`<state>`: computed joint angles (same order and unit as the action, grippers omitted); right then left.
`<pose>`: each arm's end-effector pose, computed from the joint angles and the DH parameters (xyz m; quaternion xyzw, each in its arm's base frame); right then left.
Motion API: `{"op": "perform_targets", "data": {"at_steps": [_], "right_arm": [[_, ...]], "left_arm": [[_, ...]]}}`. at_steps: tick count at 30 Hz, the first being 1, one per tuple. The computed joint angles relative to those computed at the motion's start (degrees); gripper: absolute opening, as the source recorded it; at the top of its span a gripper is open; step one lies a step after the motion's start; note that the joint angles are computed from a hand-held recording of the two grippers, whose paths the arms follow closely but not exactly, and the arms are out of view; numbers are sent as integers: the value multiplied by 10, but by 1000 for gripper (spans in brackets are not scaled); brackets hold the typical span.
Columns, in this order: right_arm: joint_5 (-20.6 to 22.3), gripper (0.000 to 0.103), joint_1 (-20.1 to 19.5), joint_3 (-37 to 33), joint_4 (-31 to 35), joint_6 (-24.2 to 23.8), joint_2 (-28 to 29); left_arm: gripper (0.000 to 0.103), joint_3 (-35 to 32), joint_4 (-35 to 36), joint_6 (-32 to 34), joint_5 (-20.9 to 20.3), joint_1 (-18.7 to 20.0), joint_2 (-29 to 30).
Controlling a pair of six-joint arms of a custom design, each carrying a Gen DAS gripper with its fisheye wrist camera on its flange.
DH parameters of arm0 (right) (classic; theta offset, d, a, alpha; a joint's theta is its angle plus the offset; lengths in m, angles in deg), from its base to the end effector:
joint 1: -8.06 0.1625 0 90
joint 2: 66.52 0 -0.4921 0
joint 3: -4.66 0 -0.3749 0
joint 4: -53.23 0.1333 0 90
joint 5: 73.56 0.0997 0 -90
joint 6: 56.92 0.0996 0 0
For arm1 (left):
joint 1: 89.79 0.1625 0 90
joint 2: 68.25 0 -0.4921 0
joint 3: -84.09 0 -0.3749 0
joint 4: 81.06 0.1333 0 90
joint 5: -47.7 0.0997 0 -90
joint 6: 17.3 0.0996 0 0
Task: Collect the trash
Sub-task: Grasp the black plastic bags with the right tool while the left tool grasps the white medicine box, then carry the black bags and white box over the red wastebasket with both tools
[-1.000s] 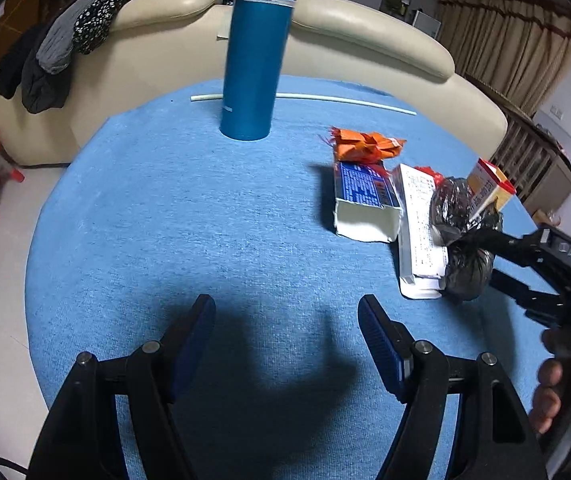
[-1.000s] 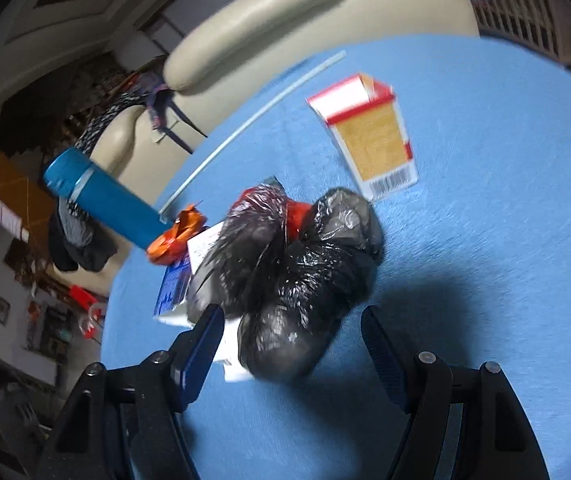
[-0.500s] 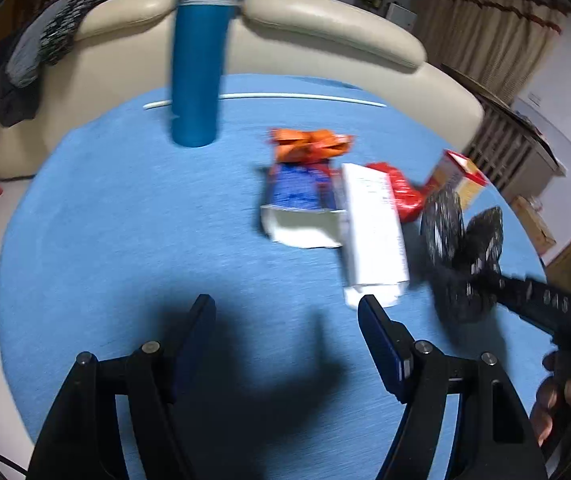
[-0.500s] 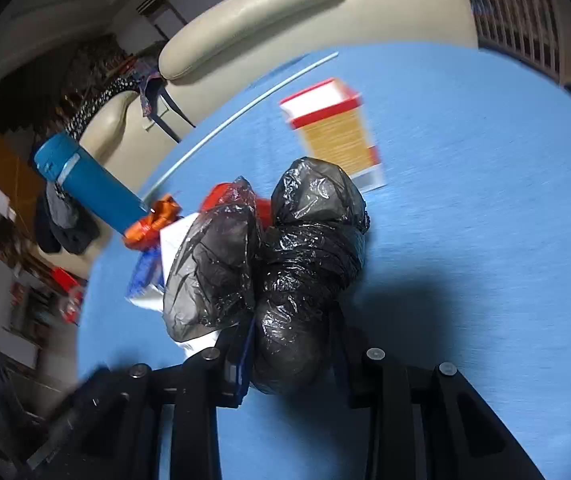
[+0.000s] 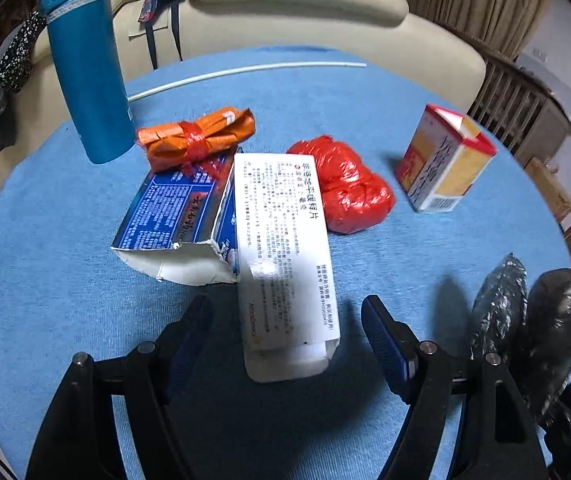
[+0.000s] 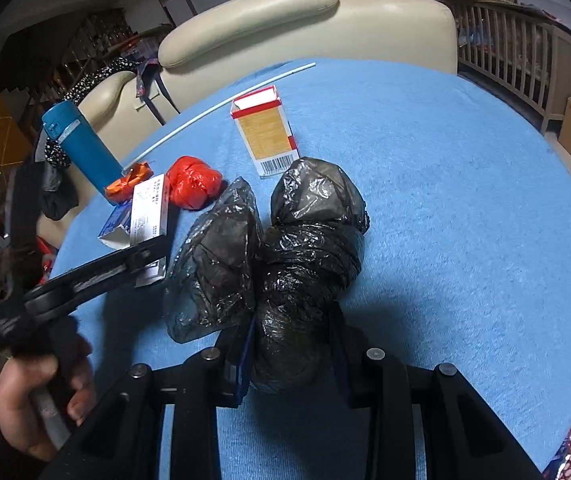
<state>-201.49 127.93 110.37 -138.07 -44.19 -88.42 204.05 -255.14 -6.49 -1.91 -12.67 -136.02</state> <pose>0.3691 -0.4980 -0.0716 0.0904 -0.9316 0.2506 0.2470 0.0723 -0.5712 0.3101 0.0924 0.9027 -0.2638 0.3272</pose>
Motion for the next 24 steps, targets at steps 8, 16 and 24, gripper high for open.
{"op": "perform_targets", "data": {"at_steps": [8,16,24], "right_arm": [[13,35,0,2,-1,-4,2],[15,35,2,11,-8,2,0],[14,35,4,12,-18,2,3]], "left_arm": [[47,41,11,15,-28,-1,-44],[47,89,12,14,-34,-7,-101],[47,111,12,9,-27,-15,-126]]}}
